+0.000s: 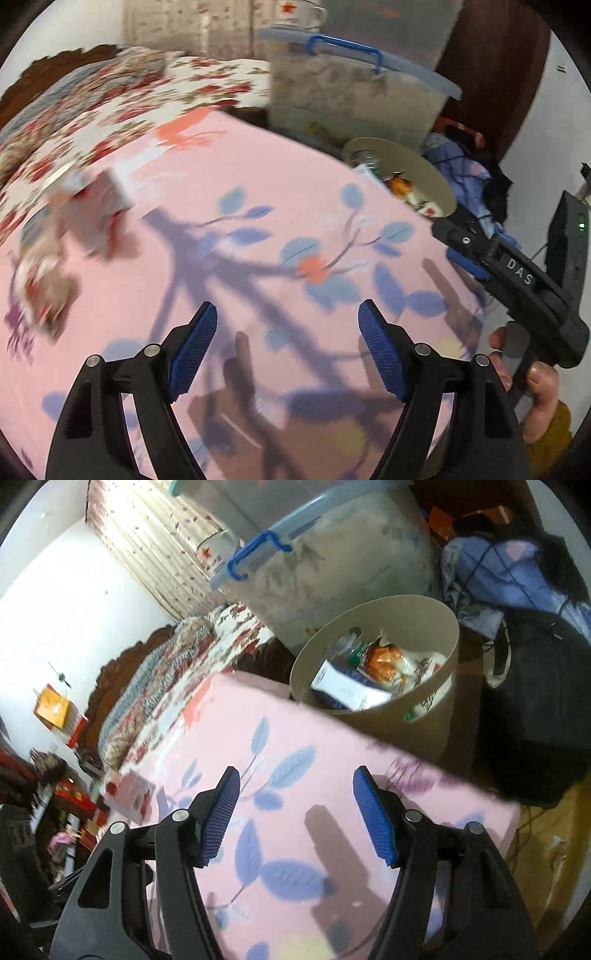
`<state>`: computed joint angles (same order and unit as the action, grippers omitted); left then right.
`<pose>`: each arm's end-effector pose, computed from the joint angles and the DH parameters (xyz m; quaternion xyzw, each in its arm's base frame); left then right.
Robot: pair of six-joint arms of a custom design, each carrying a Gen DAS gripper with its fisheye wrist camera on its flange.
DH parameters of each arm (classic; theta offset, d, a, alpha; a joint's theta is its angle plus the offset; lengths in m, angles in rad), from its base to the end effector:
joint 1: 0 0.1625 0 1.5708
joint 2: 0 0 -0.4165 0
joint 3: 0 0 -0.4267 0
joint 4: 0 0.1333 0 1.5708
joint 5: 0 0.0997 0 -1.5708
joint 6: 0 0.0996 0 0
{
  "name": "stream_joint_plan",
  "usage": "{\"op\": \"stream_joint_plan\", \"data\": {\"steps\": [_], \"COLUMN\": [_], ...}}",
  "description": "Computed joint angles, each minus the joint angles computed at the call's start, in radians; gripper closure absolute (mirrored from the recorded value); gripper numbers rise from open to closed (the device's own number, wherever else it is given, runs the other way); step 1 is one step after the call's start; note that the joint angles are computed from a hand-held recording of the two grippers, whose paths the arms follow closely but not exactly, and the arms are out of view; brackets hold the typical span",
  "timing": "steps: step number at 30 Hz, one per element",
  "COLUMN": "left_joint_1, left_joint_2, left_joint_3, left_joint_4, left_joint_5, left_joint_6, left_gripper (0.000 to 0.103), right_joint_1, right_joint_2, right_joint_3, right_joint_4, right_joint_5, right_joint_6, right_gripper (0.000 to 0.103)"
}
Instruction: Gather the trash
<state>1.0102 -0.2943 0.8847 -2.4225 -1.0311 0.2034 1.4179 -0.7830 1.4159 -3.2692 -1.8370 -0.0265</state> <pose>-0.3071 -0.8362 -0.0110 0.3240 0.8997 -0.1705 0.2378 -0.0117 -0.7789 0.2446 -0.1212 -0.8478 0.4911 0.1590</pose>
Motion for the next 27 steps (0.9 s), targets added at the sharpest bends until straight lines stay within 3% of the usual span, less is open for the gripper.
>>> {"op": "stream_joint_plan", "data": {"steps": [8,18,27], "left_joint_1": [0.007,-0.002,-0.015], "left_joint_2": [-0.126,-0.21,-0.276], "left_joint_3": [0.222,0.363,0.474], "left_joint_4": [-0.19,-0.315,-0.385], "left_joint_5": [0.075,0.127,0.152], "left_joint_6": [0.008,0.034,0.026], "left_gripper": [0.027,0.027,0.025], "right_joint_1": [0.053,0.102,0.125], "right_joint_2": [0.017,0.014,-0.009], "right_joint_3": [0.029,0.07,0.129], "right_joint_4": [-0.004,-0.05,-0.076], "right_joint_5": [-0.088,-0.161,-0.173], "right_joint_6": [0.018,0.016,0.019], "right_gripper": [0.035,0.027,0.025]}}
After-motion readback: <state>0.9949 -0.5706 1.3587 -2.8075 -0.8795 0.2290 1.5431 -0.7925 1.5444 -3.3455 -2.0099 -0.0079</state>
